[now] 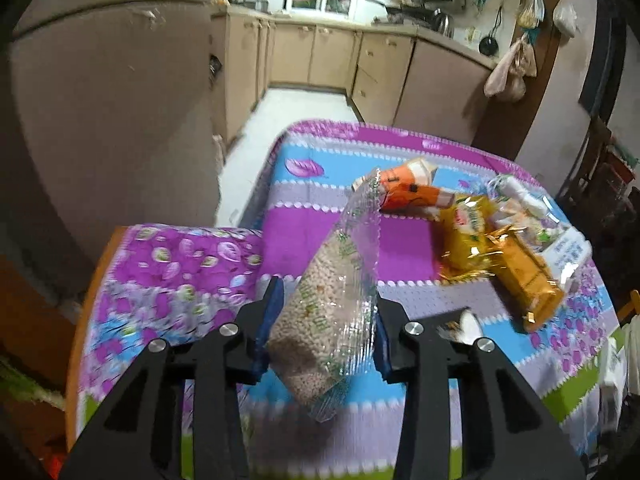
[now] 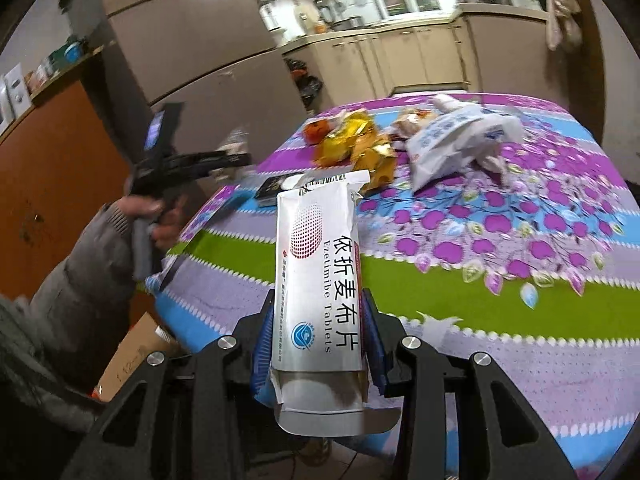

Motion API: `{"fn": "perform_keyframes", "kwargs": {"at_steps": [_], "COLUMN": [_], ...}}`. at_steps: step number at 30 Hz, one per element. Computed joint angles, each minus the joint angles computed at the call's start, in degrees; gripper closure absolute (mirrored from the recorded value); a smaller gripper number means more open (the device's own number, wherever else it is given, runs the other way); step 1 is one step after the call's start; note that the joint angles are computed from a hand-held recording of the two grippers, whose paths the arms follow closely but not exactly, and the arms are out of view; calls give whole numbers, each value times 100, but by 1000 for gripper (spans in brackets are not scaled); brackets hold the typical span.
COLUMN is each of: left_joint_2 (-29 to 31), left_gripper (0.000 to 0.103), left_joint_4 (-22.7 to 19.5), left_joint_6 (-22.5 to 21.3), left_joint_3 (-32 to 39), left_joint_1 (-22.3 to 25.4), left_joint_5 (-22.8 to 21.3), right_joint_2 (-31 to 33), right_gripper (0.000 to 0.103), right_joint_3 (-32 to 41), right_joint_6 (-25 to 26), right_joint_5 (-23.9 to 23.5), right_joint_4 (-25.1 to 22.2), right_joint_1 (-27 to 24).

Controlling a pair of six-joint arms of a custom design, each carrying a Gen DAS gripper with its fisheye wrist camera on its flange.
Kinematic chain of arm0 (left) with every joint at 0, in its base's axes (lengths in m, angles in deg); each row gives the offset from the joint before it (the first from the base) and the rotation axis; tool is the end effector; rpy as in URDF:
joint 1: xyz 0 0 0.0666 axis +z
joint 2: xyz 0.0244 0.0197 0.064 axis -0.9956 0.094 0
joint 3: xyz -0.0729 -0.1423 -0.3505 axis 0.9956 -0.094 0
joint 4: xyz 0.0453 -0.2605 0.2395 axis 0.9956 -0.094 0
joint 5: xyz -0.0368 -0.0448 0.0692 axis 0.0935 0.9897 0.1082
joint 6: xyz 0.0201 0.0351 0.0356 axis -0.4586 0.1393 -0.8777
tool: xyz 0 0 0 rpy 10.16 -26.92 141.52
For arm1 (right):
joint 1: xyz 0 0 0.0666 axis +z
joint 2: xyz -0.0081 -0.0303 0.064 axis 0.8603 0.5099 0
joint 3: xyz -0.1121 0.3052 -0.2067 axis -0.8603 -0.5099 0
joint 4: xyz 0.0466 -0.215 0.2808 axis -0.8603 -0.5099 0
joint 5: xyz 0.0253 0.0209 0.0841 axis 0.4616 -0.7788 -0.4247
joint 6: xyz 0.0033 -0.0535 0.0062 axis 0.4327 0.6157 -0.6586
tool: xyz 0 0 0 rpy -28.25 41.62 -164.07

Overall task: Collect trash
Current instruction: 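Grasp the white medicine box with the right tool while the left tool grasps the clear grain bag, then carry the medicine box and grain bag over the white bucket with both tools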

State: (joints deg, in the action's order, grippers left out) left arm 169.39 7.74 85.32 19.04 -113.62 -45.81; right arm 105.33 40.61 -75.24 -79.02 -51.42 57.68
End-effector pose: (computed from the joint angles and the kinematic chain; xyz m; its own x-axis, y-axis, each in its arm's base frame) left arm 0.4579 -0.2420 0.3423 -0.6898 -0.1205 -0.7139 -0.0465 0.9914 -0.1224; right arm 0.3148 0.0113 0.3443 -0.7213 -0.0984 -0.6856 -0.4521 0.8168 0.3584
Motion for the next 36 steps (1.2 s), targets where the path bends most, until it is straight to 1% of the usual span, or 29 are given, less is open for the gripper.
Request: {"fn": "perform_keyframes", "kwargs": {"at_steps": [3,4,8,12,13,15,17,19,20,24,27,30,31,34,36], "left_joint_2": [-342,-497,-734,-598,-493,-270,-44,210,354,925,1375,1856,1943,2417,2821], "left_gripper": [65,65,65,65,65,65,65,65,65,65,65,65,65,65,65], "left_joint_4": [-125,-157,-267,-343,-315,-297,-312,-323,-353,-434,-526,-629,-623,-836,-1083], "left_joint_6": [162,199,225,106,-12,-211,-354,-468,-517,-753,-949,-1194,-1257,-1521,-1679], "left_joint_3": [-152,-218,-219,116,285,580,871,1186,1373,2155,2821,3588,3713,4557,5328], "left_joint_1": [-244,-407,-928,-1411,-1568,-1821,-1996,-2158,-2230,-2546,-2774,-2990,-3050,-3227,-3314], "left_joint_5": [-347,-454,-569,-504,-508,-654,-707,-651,-640,-603,-565,-514,-512,-441,-375], "right_joint_2": [-123,-201,-602,-968,-1053,-1139,-1293,-1380,-1375,-1468,-1399,-1311,-1269,-1070,-889], "right_gripper": [62,62,62,62,62,62,62,62,62,62,62,62,62,61,61], "right_joint_3": [19,22,17,-25,-40,-34,-3,67,81,275,465,643,724,956,1137], "right_joint_6": [-192,-280,-491,-652,-668,-639,-545,-417,-364,14,322,622,718,904,999], "right_joint_5": [247,286,317,347,351,261,177,109,72,-215,-466,-614,-698,-949,-1073], "right_joint_4": [-63,-86,-190,-329,-370,-506,-704,-858,-864,-1092,-1232,-1191,-1177,-1101,-1035], "right_joint_1": [-100,-146,-376,-726,-870,-1205,-1642,-2072,-2251,-3362,-4200,-4969,-5247,-5971,-6373]}}
